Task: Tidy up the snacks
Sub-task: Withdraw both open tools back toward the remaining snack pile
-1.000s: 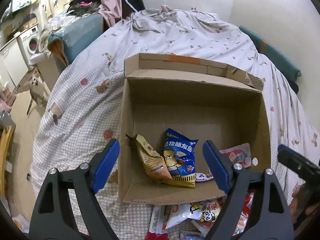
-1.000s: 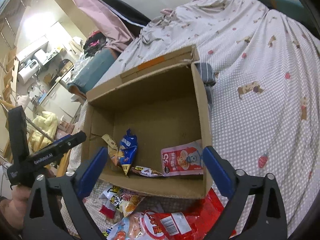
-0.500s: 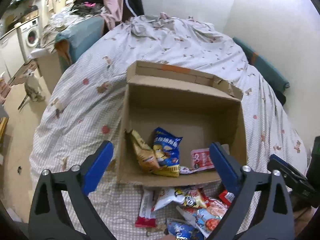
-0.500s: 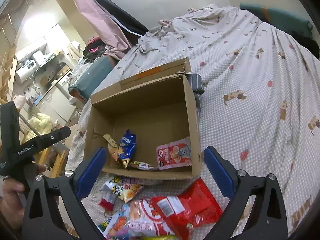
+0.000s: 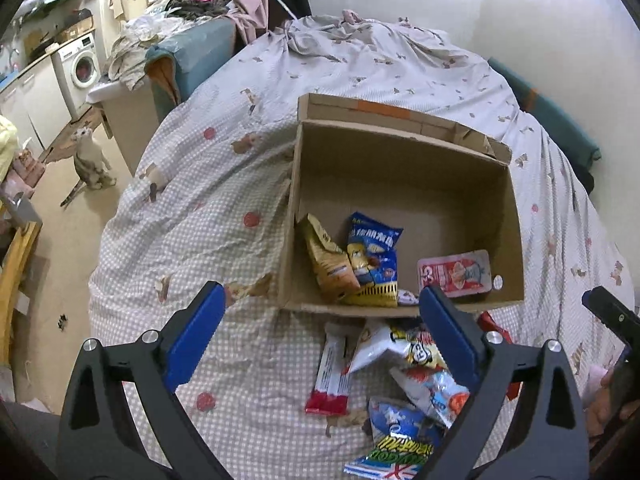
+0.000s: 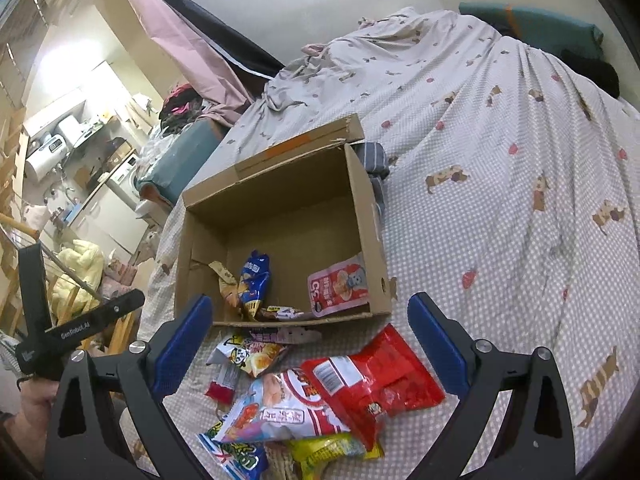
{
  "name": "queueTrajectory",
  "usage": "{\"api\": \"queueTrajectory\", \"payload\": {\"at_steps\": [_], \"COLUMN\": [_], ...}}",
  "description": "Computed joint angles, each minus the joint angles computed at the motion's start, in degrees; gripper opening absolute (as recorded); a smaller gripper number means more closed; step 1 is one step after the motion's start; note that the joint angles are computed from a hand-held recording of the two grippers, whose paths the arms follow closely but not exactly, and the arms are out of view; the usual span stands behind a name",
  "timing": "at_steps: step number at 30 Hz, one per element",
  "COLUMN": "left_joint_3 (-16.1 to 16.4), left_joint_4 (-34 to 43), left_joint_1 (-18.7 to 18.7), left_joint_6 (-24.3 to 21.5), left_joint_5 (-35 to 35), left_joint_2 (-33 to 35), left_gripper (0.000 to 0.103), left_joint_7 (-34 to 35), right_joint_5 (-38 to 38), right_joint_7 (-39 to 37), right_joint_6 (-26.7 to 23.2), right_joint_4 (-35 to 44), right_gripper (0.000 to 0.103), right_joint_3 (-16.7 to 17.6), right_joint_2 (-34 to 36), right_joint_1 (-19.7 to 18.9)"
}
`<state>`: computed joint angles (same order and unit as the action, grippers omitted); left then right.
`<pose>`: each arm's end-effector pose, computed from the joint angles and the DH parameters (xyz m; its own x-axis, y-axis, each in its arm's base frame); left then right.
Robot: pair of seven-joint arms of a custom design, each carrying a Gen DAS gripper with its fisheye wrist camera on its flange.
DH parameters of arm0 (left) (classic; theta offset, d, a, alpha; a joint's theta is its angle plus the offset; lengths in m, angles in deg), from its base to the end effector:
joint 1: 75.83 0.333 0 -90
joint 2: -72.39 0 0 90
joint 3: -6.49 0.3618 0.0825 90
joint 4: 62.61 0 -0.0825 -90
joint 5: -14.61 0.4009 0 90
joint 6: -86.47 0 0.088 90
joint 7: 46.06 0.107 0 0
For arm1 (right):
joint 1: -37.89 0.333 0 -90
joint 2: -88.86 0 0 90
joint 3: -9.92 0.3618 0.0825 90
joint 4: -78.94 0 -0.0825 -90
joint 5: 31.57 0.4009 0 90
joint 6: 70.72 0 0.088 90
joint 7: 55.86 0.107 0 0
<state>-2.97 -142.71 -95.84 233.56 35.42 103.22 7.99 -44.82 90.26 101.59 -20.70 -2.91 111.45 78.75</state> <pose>0.7034 -0.3663 0.5044 -0.1192 -0.9846 0.1282 -0.7944 0.0171 -0.6072 0.6276 0.3825 0.4930 -0.0179 -0.8929 -0.4499 -0.6954 0.3344 -0.6361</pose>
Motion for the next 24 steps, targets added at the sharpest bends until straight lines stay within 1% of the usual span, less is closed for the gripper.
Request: {"api": "queueTrajectory", "payload": {"at_steps": [3,5,8,11,14,20,24], "left_joint_3": [-1.0,-0.5,-1.0,-1.2,-1.2,-1.3,-1.4], "left_joint_4": [-1.7,-3.1,-4.1,-5.2,-6.0,-7.4,-7.8], "left_joint_1": [0.9,0.5,0.8,0.8,0.7,0.6,0.6], "left_joint_6": [0.9,1.3,1.2,1.2,1.1,-0.1,-1.1], "left_joint_5": [-1.5,-1.0,-1.5,-1.6,-1.4,-1.0,-1.0], "left_joint_2": [-0.9,-1.8,-2.3,-3.0,-3.5,-4.2,-4.2], "left_gripper": [0.096,0.096,0.096,0.096,0.096,0.096,0.096], "left_joint_7": [0.9,0.1,0.5,0.4,0.8,0.6,1.1], "right_joint_5": [1.1,1.1,1.6,1.3,2.2,4.8,6.3], "right_joint_7": [-0.2,-0.3,-1.1,0.0,0.2,-0.9,-1.5], "right_joint_6": [-0.2,-0.5,-1.2,-1.1,-0.8,-1.7,-2.0], "right_joint_4": [-1.1,-1.5,-1.9,-3.0,-3.9,-4.5,-4.2], "right_gripper": [0.1,0.1,0.1,0.1,0.1,0.1,0.1], "right_joint_3": [1.0,1.3,2.7,2.6,3.8,6.5,7.3], "right_joint_2": [-0.6,-1.0,-1.5,-2.1,-2.6,-2.8,-2.5], "right_joint_1": [-0.5,-0.5,-1.3,-0.9,-1.7,-3.5,-4.2]}}
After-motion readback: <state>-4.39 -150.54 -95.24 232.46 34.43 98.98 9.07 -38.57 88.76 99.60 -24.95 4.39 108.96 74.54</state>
